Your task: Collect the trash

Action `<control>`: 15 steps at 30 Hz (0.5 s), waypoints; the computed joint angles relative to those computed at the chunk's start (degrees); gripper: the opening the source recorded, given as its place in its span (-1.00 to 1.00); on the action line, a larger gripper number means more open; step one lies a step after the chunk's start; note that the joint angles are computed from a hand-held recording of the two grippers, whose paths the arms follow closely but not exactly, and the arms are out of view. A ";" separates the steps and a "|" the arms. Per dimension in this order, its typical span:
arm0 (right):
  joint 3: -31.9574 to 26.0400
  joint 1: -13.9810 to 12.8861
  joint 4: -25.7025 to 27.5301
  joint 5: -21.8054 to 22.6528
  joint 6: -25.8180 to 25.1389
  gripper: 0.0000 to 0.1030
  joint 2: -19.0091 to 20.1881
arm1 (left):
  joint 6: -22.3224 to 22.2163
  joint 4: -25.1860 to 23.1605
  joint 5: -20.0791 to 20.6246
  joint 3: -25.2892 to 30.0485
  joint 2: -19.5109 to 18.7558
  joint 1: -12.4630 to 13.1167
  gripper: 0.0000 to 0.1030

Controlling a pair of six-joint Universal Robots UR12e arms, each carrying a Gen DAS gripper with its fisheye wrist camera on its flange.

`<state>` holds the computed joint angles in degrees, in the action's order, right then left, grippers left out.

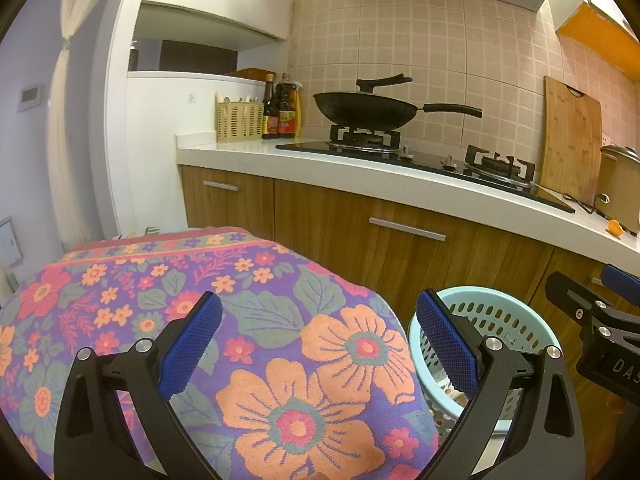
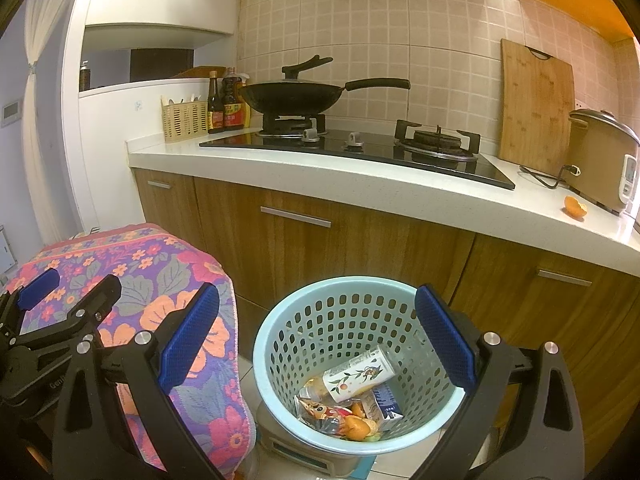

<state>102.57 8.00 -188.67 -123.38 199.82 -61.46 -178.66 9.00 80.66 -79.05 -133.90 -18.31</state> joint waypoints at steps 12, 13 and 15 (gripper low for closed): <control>-0.20 -0.06 -0.11 0.33 -0.24 0.82 0.13 | 0.80 0.32 -0.05 -0.14 -0.09 0.07 0.84; -0.21 -0.04 -0.14 0.34 -0.22 0.82 0.15 | 0.81 0.30 -0.02 -0.20 -0.07 0.07 0.84; -0.32 -0.06 -0.10 0.39 -0.27 0.82 0.16 | 1.01 0.11 -0.08 -0.17 -0.06 0.08 0.84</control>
